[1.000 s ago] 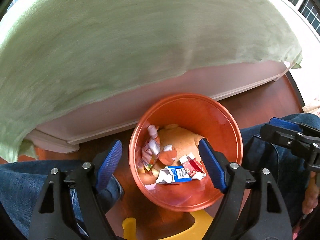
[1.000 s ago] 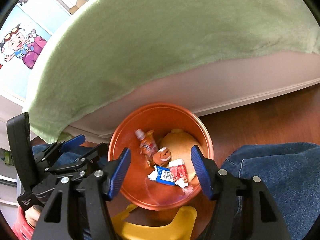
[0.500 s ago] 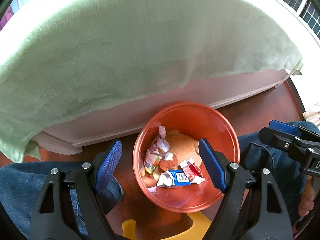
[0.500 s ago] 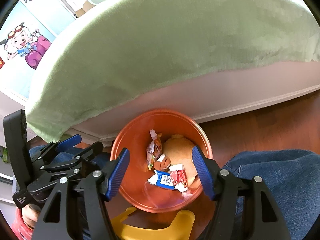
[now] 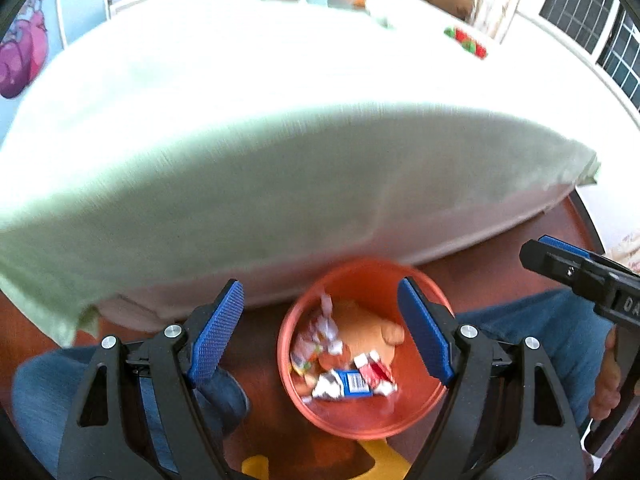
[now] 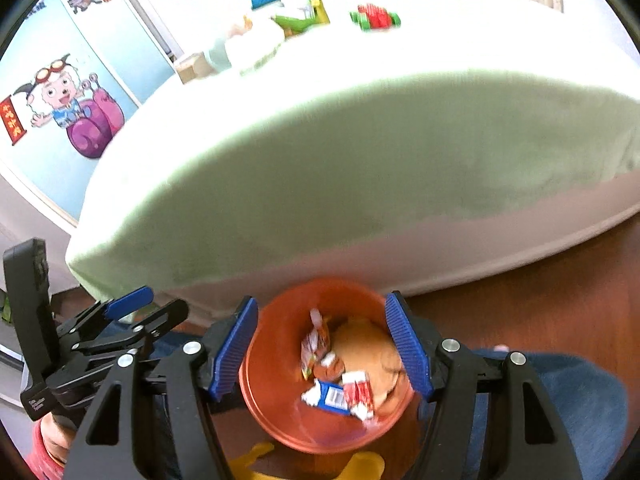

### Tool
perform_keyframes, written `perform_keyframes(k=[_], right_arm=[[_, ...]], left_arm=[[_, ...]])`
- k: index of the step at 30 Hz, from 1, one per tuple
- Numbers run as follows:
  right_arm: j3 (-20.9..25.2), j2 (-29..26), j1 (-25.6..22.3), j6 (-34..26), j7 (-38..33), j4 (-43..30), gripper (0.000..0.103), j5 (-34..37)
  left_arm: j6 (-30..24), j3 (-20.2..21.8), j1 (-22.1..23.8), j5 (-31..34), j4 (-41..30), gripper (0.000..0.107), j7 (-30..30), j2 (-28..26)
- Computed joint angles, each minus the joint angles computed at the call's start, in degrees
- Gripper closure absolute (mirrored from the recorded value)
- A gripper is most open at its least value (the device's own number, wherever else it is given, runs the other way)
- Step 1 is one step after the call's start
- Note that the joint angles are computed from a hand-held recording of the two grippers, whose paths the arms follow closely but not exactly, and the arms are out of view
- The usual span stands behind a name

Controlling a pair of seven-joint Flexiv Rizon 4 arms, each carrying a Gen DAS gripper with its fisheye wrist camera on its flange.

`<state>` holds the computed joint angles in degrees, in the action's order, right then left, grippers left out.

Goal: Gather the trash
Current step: 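Grasp the white crumpled tissue with the right tool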

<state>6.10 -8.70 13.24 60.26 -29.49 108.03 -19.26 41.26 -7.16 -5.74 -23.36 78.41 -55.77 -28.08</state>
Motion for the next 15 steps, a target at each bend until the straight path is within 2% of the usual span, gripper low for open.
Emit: perform_keyframes(k=[2, 3, 8, 12, 15], right_arm=[[-0.83, 0.10, -0.05, 0.64, 0.80, -0.86, 0.036, -2.14], [-1.22, 0.24, -0.14, 1.04, 1.19, -1.17, 0.035, -3.37], [-2.32, -0.19, -0.57, 1.92, 1.81, -4.06, 0.033, -7.80], [-3.03, -1.85, -0.69, 1.65, 0.60, -7.95, 0.031, -9.93], [-3.66, -3.86, -0.40, 1.40, -0.83, -11.61, 0.028, -11.19]], left_arm=[[1.94, -0.21, 0.24, -0.75, -0.39, 0.028, 0.16, 0.26], [2.92, -0.33, 0.38, -1.19, -0.57, 0.023, 0.21, 0.31], [7.13, -1.03, 1.09, -3.15, -1.71, 0.021, 0.67, 0.31], [7.44, -1.15, 1.03, -3.24, -3.96, 0.016, -0.24, -0.74], [6.89, -1.23, 1.10, -3.18, -6.16, 0.016, -1.11, -1.45]])
